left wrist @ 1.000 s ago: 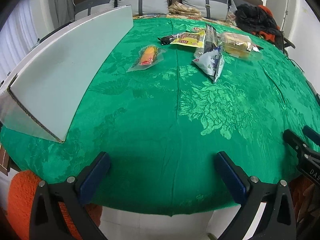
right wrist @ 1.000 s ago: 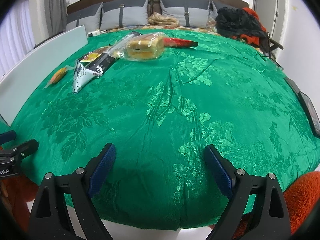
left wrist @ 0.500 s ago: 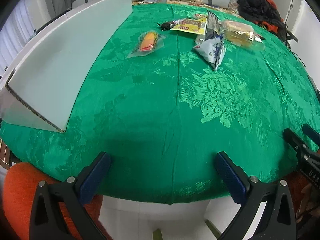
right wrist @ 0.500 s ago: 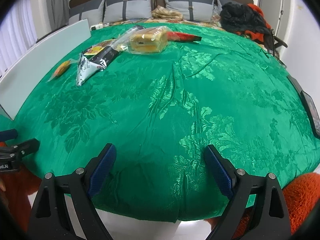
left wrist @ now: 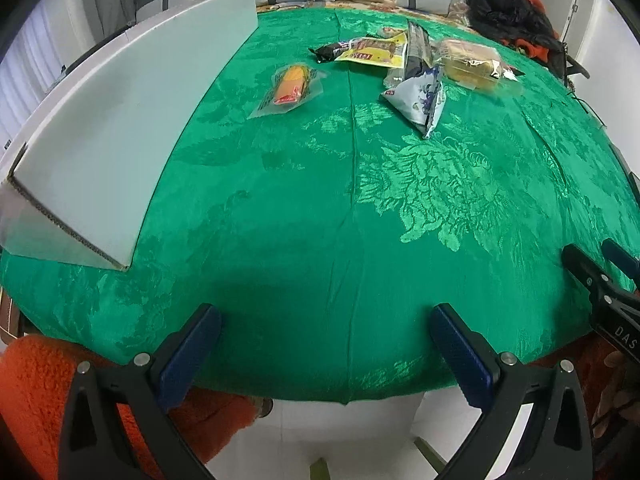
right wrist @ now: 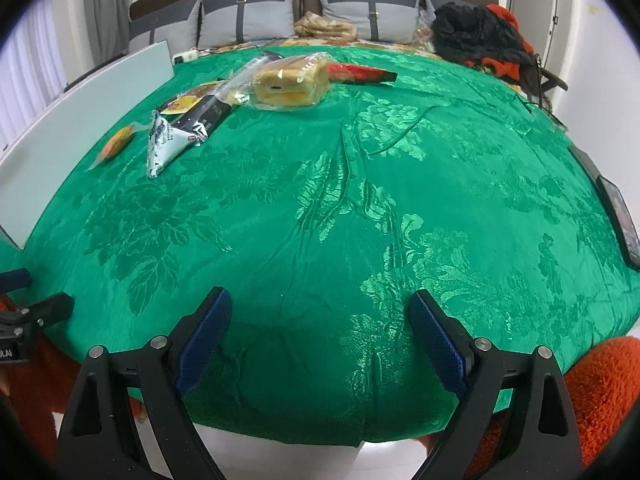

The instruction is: Organize snacks

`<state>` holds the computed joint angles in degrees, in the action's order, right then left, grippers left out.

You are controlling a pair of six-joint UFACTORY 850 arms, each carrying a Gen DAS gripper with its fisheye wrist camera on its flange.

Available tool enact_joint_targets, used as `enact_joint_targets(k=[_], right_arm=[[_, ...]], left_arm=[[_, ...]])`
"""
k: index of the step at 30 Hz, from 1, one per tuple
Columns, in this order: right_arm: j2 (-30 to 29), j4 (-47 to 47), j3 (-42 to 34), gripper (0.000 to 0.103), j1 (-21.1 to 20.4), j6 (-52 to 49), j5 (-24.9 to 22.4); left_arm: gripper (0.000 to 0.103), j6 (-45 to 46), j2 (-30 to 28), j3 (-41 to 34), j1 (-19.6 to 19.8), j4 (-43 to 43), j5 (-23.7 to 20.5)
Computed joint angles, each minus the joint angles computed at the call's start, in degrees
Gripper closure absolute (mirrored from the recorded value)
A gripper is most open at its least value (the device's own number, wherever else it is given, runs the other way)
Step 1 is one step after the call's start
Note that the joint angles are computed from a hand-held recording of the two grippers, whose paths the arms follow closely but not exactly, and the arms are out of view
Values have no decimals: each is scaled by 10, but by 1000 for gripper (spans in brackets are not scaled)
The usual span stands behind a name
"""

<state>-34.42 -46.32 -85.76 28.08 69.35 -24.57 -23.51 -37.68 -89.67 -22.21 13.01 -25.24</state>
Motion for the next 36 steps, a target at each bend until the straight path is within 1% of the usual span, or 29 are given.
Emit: enact_joint_targets(k=[1,3,11,19,29,31,32,35,36], right_arm=[[0,-1,1,9,0,0,0],[2,-13,4,9,0,9,3],[0,-18,3,8,0,11,4],[1,-69,10,8,3,67,12],[2,-84,12,8,4,81,11],[1,-70,9,8,4,67,7],[-1,-46,4,8,3,43,4],[-8,64,-19,9,-3,-73,9],[-10,98,-25,9,-6,-109,27]], left_arm=[[0,-13,4,9,-1,14,15],[0,-41,6,15,-2,38,27],[0,-56,-1,4,-4,52,24],[0,-61,-5,0,-4,61,30],[0,-60,-8,-3,-5,62,32],[0,-60,-8,-3,-5,62,32],[0,-60,-8,-3,-5,62,32],[0,-60,-9,-4,-5,61,31],[0,-62,-9,-5,-5,62,30]])
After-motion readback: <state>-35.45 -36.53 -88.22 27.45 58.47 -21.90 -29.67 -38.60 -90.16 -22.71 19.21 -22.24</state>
